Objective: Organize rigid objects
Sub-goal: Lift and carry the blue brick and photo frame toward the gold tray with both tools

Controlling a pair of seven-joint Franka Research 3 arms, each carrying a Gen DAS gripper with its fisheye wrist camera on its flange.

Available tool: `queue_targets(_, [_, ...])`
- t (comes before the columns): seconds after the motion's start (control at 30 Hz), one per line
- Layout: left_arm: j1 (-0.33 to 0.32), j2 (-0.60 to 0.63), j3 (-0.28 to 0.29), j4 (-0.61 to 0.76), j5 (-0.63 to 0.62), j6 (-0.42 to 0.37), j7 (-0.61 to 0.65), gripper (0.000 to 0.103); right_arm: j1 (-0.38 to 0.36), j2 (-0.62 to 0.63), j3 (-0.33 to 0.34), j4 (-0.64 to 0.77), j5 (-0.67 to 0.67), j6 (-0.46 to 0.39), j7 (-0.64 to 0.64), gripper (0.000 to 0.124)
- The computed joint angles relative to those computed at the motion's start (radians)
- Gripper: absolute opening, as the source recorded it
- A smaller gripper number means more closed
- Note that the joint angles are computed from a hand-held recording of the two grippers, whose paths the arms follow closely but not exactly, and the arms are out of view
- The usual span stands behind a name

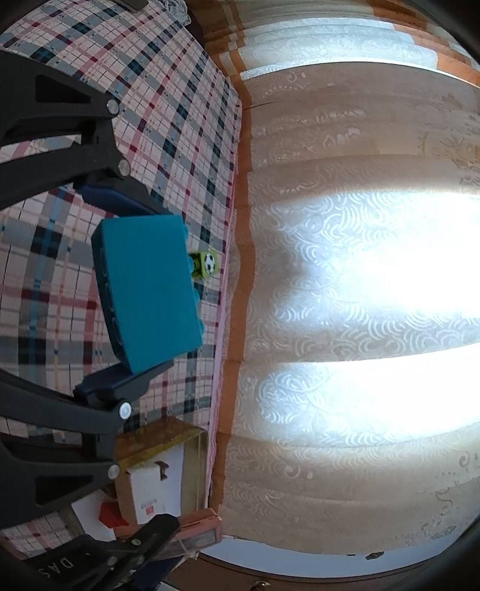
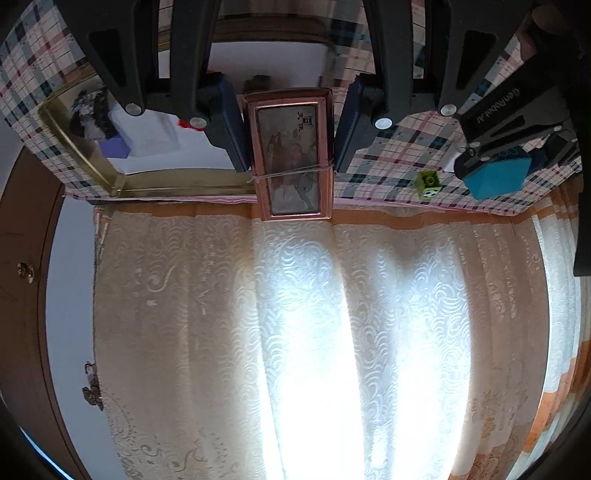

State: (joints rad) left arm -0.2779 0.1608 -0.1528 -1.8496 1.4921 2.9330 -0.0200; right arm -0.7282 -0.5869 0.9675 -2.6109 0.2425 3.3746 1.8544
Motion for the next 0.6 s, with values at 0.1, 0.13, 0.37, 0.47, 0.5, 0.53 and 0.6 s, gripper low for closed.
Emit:
queue_targets(0.1, [-0.010, 0.008, -0.005, 0.016, 0.006, -0.003, -0.009, 0.070, -0.001, -0.003, -0.018, -0.011, 0.003, 0.008, -0.004, 0.049])
queue_targets(0.13, [-0.012, 0.010, -0.006, 0.020, 0.007, -0.002, -0.009, 0.070, 0.000, -0.002, -0.024, -0.013, 0.005, 0.010, -0.007, 0.049])
queue_targets(0.37, [-0.046, 0.025, -0.015, 0.059, 0.041, -0.016, -0.025, 0.070, 0.001, 0.003, -0.068, -0.032, 0.038, 0.032, -0.042, 0.049])
queue_targets(0.47, [-0.061, 0.037, -0.020, 0.080, 0.045, -0.026, -0.020, 0.070, 0.002, 0.009, -0.085, -0.036, 0.060, 0.040, -0.066, 0.049])
queue_targets(0.5, [-0.066, 0.041, -0.020, 0.086, 0.043, -0.028, -0.016, 0.070, 0.002, 0.012, -0.090, -0.037, 0.068, 0.041, -0.075, 0.049])
queue_targets(0.53, [-0.070, 0.044, -0.020, 0.091, 0.040, -0.030, -0.012, 0.070, 0.000, 0.014, -0.096, -0.038, 0.076, 0.043, -0.084, 0.049])
queue_targets(0.6, [-0.082, 0.054, -0.021, 0.107, 0.036, -0.036, -0.005, 0.070, 0.002, 0.021, -0.108, -0.039, 0.092, 0.047, -0.104, 0.049])
